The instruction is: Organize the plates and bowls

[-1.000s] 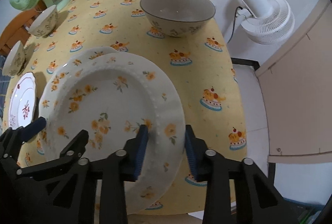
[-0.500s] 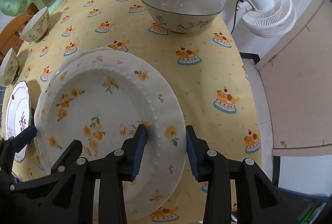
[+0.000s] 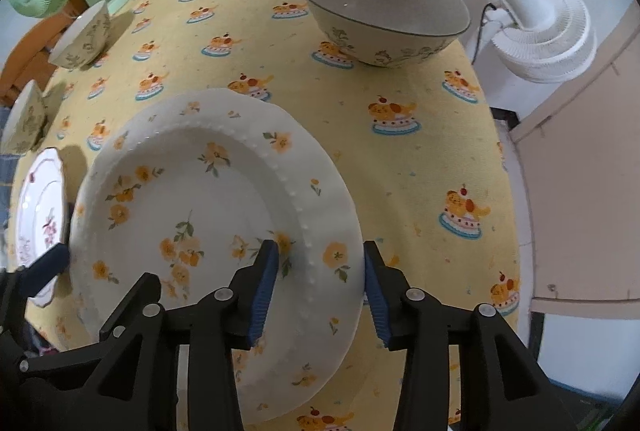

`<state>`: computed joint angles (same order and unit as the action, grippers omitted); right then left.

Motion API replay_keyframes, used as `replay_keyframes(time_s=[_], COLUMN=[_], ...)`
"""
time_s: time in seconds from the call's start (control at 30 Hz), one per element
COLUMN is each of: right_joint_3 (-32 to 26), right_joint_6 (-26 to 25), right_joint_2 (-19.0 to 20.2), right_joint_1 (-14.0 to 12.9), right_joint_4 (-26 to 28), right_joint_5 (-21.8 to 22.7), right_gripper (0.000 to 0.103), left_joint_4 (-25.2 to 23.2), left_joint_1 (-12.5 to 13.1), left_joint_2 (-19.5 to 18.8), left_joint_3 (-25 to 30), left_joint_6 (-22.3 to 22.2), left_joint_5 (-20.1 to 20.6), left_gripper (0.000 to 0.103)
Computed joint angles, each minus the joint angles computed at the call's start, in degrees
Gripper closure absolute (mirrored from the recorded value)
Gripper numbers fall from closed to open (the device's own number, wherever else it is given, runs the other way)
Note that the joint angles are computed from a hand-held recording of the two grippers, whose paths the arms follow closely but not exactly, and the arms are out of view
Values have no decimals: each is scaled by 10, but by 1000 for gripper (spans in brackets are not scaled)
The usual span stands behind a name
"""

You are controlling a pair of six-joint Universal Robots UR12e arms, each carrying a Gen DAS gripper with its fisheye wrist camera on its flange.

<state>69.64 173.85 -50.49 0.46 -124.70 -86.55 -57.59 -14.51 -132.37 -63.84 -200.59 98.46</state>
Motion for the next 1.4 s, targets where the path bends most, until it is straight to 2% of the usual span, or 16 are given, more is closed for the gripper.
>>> replay_keyframes(time_s=[0.07, 0.13, 0.2, 0.37, 0.5, 0.63, 0.87, 1.03, 1.2, 1.3, 1.4], right_joint_3=[2, 13, 23, 28, 33, 43, 46, 53, 49, 39, 36], right_joint_6=[-8, -16, -25, -30, -14, 9, 68, 116, 152, 161, 162], right_joint_2=[-3, -11, -18, -28, -35, -46, -49, -48, -41, -32, -26], right_joint_1=[-5, -5, -4, 6, 20, 34, 76, 101, 119, 132, 138], right_joint_4=[-1, -28, -57, -79, -95, -113, -136, -174, -180, -171, -174], right_joint_5=[25, 30, 36, 39, 29, 47, 6, -9, -30, -63, -83], right_gripper=[46, 30, 25, 25, 25, 25, 25, 25, 24, 21, 21], left_joint_4=[8, 22, 36, 78, 105, 140, 182, 209, 224, 246, 250], left_joint_1=[1, 1, 3, 15, 30, 47, 85, 108, 120, 122, 128], left_joint_2=[7, 15, 24, 44, 59, 79, 109, 122, 125, 123, 120], left_joint_3=[-9, -20, -33, -64, -87, -118, -166, -191, -205, -214, -218], left_joint_6=[-12, -21, -29, -25, -7, 23, 80, 113, 143, 149, 150], left_joint_5=[1, 3, 3, -6, -16, -24, -45, -63, -55, -36, -52], left_gripper=[10, 10, 10, 9, 9, 9, 9, 9, 11, 11, 12])
